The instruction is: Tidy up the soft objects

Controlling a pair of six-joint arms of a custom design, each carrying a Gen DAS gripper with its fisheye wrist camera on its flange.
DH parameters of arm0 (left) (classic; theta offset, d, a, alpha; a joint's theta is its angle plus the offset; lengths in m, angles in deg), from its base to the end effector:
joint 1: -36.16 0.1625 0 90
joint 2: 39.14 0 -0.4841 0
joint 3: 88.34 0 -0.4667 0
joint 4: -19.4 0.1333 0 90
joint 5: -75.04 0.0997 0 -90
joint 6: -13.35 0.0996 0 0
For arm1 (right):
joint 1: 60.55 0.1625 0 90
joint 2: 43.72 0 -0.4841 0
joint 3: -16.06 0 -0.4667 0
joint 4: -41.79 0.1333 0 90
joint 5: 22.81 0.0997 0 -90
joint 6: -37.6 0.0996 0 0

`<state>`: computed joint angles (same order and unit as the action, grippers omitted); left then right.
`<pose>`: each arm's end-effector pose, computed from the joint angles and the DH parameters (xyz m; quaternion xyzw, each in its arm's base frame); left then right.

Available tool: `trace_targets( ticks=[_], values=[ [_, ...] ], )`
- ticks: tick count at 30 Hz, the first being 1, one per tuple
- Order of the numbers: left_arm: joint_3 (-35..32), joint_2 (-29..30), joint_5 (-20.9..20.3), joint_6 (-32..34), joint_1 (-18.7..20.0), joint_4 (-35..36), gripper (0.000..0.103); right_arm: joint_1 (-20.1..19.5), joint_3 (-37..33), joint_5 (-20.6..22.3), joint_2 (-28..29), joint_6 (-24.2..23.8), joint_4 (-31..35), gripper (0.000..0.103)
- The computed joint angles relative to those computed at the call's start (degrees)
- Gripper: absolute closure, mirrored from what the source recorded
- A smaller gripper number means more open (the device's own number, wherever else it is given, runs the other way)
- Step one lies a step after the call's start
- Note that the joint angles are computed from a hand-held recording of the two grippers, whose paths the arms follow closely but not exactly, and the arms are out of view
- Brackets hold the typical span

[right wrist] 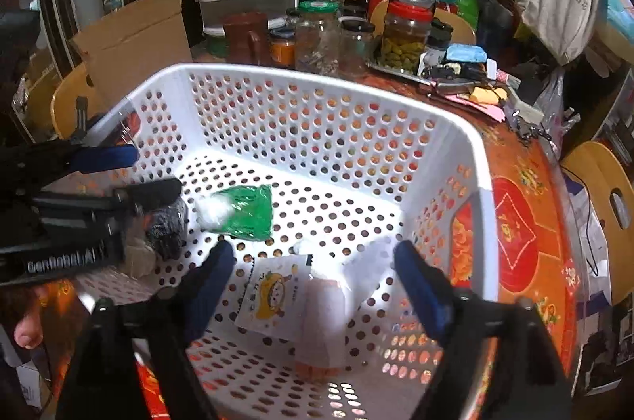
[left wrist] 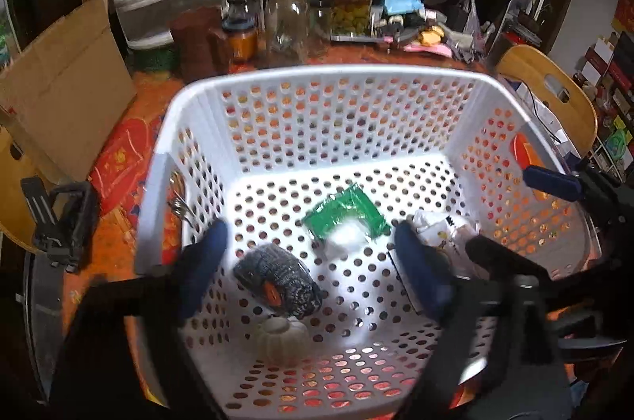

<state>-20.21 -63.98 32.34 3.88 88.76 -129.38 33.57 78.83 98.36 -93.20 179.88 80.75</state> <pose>-0.3784 -0.8349 0.0074 0.1666 0.8939 -0.2713 0.3156 0.1349 -0.7343 0.2948 0.2443 -0.8824 0.2248 0.3334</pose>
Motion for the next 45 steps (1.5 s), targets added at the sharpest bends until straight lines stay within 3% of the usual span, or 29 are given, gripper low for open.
trace_targets(
  ticks=[4,14,19,24,31,33,37,40,45],
  values=[
    [2.7,-1.6,-0.3,1.8,-0.9,-4.7,0.000,0.2,2.2,-0.9,-2.4,-0.8,-1.6,0.000],
    [14.6,-8.4,4.3,5.8,-4.9,-17.5,0.000,1.4,11.4,-2.6,-11.2,0.3,-7.8,0.000],
    [22.7,-13.5,5.5,5.5,-7.2,-22.5,0.000,2.0,19.6,-4.6,-18.2,0.0,-12.8,0.000],
    [30.5,-17.9,10.1,4.7,-10.0,-27.2,0.000,3.1,27.0,-2.7,-23.6,-2.6,-18.6,0.000],
    [41.7,-22.5,12.1,2.1,-13.8,-33.7,0.000,3.1,34.6,-5.6,-29.0,-2.6,-19.3,0.000],
    [44.5,-23.5,12.9,0.2,-15.3,-34.5,0.000,3.6,37.3,-4.2,-30.7,-3.3,-21.9,0.000],
    [48.6,-25.2,13.1,-5.3,-17.8,-32.6,0.000,3.9,40.6,-6.3,-33.6,-0.8,-21.4,0.000],
    [48.9,-25.5,14.0,-9.3,-18.9,-27.6,0.000,4.3,41.5,-6.6,-34.7,0.7,-20.9,0.000],
    [46.4,-23.9,11.4,-8.9,-18.1,-26.1,0.000,4.5,39.7,-4.1,-32.9,2.5,-19.8,0.000]
  ],
)
